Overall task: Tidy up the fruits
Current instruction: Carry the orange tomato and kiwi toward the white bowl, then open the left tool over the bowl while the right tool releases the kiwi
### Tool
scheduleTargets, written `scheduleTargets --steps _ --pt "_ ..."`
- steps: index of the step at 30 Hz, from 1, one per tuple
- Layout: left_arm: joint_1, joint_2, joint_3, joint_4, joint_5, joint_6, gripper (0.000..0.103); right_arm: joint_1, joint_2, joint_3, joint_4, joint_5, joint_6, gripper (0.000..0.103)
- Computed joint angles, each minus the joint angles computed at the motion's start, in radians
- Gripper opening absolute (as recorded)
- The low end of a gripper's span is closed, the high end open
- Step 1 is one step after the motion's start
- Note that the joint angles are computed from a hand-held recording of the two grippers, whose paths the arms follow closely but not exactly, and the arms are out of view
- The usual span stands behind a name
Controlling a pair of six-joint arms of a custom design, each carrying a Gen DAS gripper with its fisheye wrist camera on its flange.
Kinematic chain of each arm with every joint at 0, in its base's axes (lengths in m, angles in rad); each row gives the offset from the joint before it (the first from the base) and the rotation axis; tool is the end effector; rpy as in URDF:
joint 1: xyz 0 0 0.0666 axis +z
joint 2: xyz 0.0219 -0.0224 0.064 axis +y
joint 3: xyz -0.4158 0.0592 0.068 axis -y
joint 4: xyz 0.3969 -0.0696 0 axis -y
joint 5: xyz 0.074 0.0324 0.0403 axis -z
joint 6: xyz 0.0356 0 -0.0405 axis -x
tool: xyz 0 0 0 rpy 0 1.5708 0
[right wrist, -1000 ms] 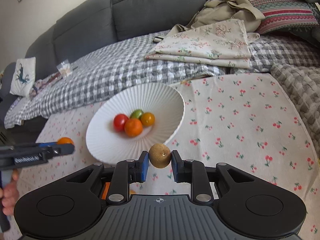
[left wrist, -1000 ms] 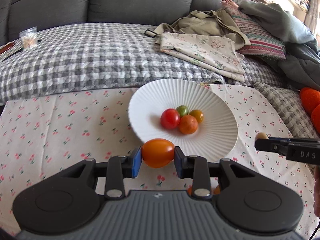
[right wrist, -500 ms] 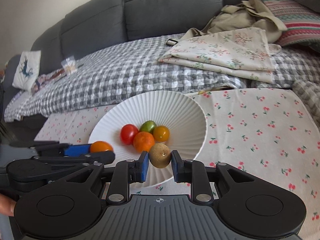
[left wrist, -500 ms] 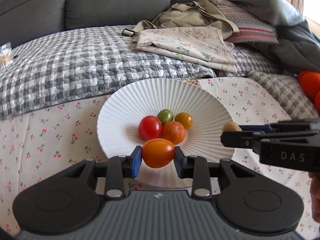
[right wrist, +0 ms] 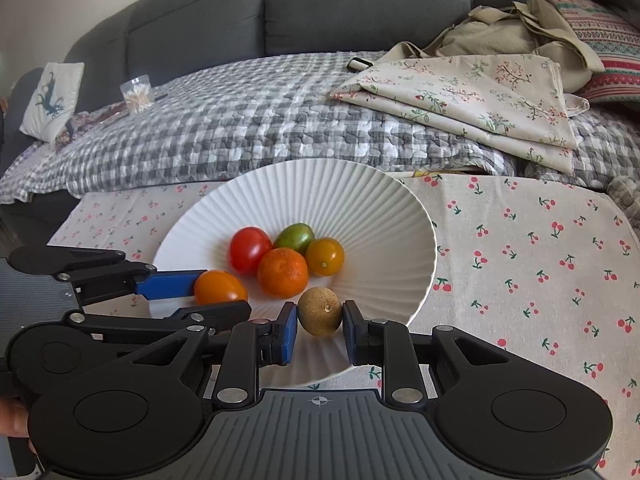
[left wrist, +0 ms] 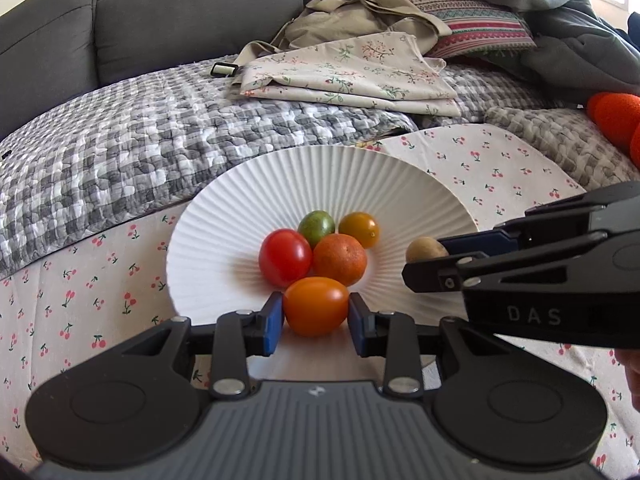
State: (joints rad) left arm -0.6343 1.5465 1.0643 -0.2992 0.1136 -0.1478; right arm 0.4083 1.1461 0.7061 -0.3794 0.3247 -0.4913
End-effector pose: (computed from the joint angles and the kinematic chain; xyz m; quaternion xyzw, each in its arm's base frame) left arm 0.4073 -0.3052 0.2867 0.3715 0.8437 -0.1433 0.3600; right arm 0.3213 0.1262 0.2896 0.0973 0.9148 0.0220 0.3915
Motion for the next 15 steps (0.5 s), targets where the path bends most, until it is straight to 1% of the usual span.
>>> scheduleTargets --steps 6,8,10,11,12,13,15 --pt "0.007 0.005 0.001 0.007 0.004 0.007 0.035 0.005 0.008 0.006 -0.001 0.02 -0.012 0.025" --pt "0.009 -0.001 -0.003 0.009 0.007 0.002 0.039 0.003 0.004 0.007 -0.007 0.022 -0.021 0.025" --pt "0.014 -0.013 -0.012 0.021 0.014 0.008 0.047 -0.001 -0.007 0.006 -0.011 0.023 -0.034 0.029" --pt "0.019 -0.021 -0.016 0.025 0.028 0.015 0.049 -0.004 -0.016 0.003 -0.01 0.021 -0.044 0.033" --pt "0.027 -0.028 -0.018 0.028 0.047 0.021 0.055 -0.008 -0.028 -0.001 -0.008 0.016 -0.057 0.037" --pt "0.034 -0.036 -0.019 0.03 0.059 0.028 0.059 -0.012 -0.041 -0.005 -0.006 0.011 -0.071 0.039" --pt "0.047 -0.052 -0.025 0.038 0.067 0.047 0.062 -0.018 -0.062 -0.011 -0.01 0.006 -0.088 0.04"
